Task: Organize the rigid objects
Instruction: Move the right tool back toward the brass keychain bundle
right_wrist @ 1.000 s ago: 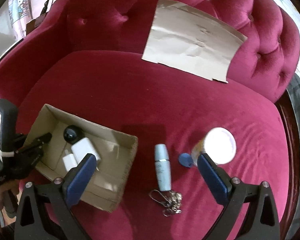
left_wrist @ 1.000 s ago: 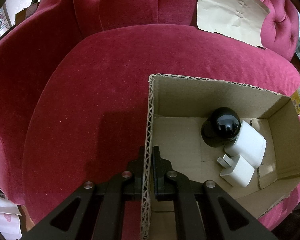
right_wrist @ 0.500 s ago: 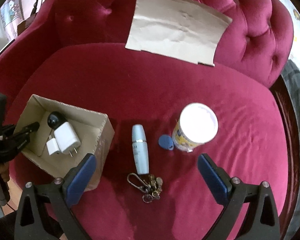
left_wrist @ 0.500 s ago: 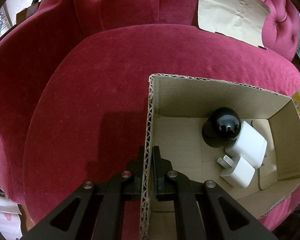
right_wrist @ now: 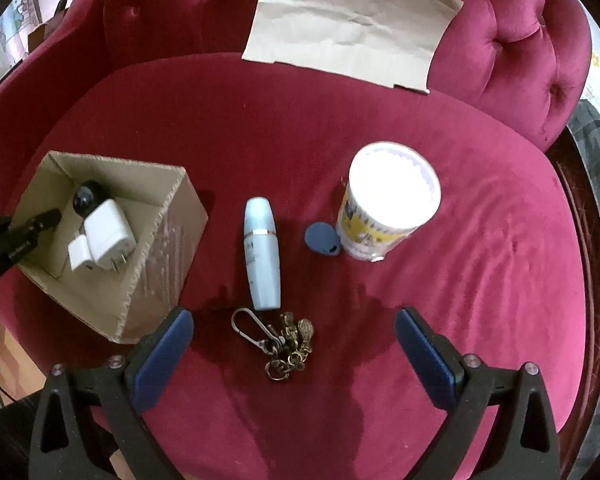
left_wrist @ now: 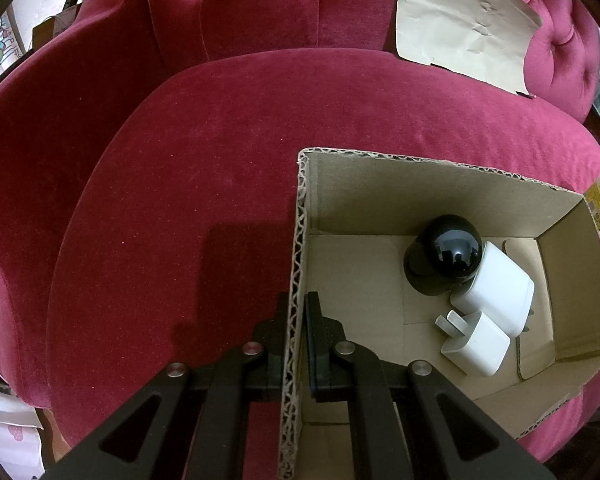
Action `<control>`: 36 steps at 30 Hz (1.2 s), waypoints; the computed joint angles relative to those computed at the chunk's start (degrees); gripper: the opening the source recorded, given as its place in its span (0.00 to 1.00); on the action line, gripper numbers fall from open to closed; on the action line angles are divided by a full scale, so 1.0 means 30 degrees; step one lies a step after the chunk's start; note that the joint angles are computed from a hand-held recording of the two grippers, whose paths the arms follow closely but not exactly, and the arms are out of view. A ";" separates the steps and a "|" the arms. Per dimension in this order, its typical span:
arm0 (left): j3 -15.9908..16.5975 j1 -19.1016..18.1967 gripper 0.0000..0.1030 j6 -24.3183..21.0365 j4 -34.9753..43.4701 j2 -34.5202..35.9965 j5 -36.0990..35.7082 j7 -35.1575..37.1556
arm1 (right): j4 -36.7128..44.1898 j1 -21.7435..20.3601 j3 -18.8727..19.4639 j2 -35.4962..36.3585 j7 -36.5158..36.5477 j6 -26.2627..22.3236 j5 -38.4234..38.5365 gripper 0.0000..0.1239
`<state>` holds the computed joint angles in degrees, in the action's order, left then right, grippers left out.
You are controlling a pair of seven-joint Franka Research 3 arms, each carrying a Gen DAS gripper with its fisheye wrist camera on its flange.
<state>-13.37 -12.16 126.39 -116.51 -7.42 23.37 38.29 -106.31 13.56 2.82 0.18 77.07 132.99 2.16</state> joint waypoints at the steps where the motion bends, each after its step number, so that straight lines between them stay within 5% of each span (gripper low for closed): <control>1: 0.0001 -0.0001 0.06 0.0000 0.0000 0.0000 0.0000 0.0000 | -0.0103 -0.0019 -0.0022 0.0093 -0.0037 0.0098 -0.0041 0.83; 29: 0.0004 -0.0004 0.06 0.0006 -0.0008 -0.0002 0.0004 0.0002 | -0.1145 -0.0175 -0.0240 0.1465 -0.1428 0.1060 0.1132 0.83; 36: 0.0007 -0.0001 0.06 0.0015 -0.0018 -0.0008 0.0011 0.0004 | -0.2469 -0.0323 -0.0287 0.0996 -0.2242 0.2439 0.1807 0.83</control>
<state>-13.35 -12.16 126.43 -116.56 -7.44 23.41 38.30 -113.72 12.59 1.96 3.17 70.35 140.31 7.59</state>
